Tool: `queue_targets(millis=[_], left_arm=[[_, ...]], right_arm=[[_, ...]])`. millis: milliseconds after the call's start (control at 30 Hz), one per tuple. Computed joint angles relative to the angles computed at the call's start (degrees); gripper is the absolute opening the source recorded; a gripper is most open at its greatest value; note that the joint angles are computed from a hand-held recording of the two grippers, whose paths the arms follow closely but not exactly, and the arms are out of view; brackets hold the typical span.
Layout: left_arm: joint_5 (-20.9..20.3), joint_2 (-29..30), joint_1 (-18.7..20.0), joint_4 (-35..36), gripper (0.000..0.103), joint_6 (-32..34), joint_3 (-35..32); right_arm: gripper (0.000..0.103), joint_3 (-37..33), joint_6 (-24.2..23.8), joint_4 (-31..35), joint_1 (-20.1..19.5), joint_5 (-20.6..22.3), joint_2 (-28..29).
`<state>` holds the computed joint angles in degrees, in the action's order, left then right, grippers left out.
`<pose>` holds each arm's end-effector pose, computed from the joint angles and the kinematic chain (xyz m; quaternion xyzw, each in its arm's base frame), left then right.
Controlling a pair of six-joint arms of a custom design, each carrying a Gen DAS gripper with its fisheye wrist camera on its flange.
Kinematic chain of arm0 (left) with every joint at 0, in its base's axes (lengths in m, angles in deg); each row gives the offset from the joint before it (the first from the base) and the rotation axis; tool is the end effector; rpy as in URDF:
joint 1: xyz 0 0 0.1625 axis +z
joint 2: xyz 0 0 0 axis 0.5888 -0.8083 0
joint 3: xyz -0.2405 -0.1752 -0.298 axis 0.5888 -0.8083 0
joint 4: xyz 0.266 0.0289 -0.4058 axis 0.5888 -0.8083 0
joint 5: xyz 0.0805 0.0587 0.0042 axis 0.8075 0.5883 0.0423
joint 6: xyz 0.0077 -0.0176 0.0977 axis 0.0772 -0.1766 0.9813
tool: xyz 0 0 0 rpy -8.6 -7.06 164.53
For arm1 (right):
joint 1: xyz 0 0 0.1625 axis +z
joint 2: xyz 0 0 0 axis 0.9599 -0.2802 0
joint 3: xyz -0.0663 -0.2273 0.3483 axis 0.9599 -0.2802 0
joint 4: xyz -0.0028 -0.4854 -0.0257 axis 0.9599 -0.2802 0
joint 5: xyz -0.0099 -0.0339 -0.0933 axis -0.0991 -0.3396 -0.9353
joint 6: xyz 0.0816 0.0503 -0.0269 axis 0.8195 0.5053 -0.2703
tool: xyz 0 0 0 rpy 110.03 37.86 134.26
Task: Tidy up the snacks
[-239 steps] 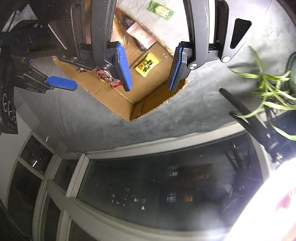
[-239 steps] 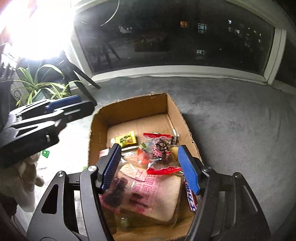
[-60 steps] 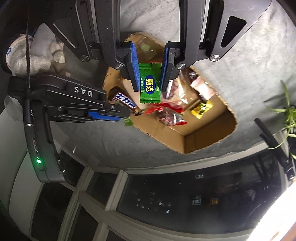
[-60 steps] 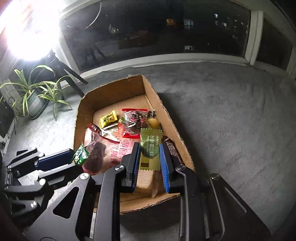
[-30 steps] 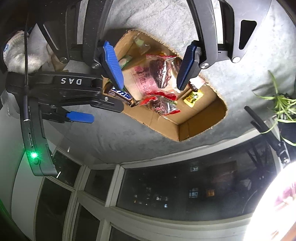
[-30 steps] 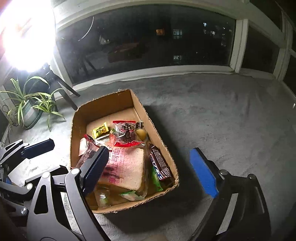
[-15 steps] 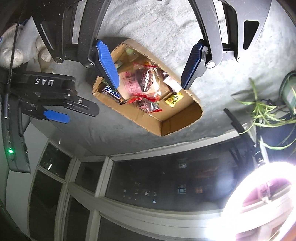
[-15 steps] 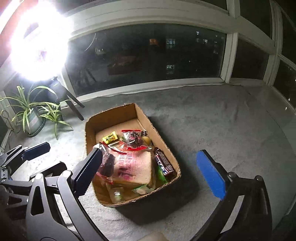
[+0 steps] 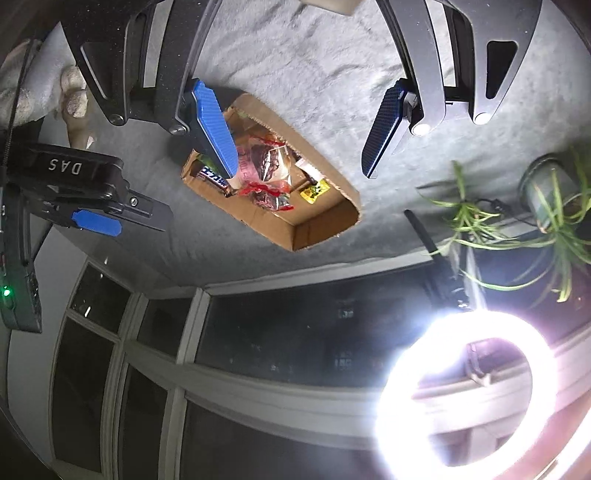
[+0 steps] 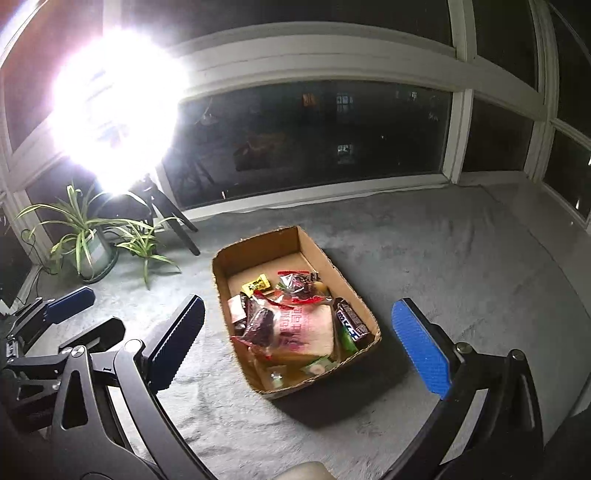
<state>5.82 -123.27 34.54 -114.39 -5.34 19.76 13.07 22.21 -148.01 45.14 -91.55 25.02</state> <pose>-0.0702 -0.6869 0.4242 0.3715 0.8672 -0.2839 0.1712 0.4492 -0.6996 0.0876 0.0924 -0.8534 0.3941 0.3285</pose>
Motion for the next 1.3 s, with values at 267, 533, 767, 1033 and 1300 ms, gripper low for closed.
queue_targets(millis=[267, 533, 767, 1033, 1300], left_arm=[[-0.7, -4.6, 0.1, -0.7, 0.07, -0.3, 2.3], [0.4, -8.3, 0.4, -1.1, 0.07, -0.6, 4.1], [0.8, -11.1, 0.5, -0.6, 0.07, -1.0, 5.1], [0.3, -13.6, 0.3, -0.7, 0.07, -0.7, 6.7], [-0.2, -15.8, -0.3, -0.9, 0.075, -0.5, 8.4]], right_arm=[[0.103, -1.1, -0.7, 0.0, 2.9, -3.8, 1.8], [0.103, -0.7, -0.6, -0.4, 5.2, -4.7, 2.4], [0.103, 0.1, -0.4, -1.2, 6.5, -5.2, 2.3], [0.103, 1.2, -1.2, -3.4, 7.9, -6.4, 2.0], [0.103, 3.2, -0.7, -4.6, 8.8, -7.0, 1.0]])
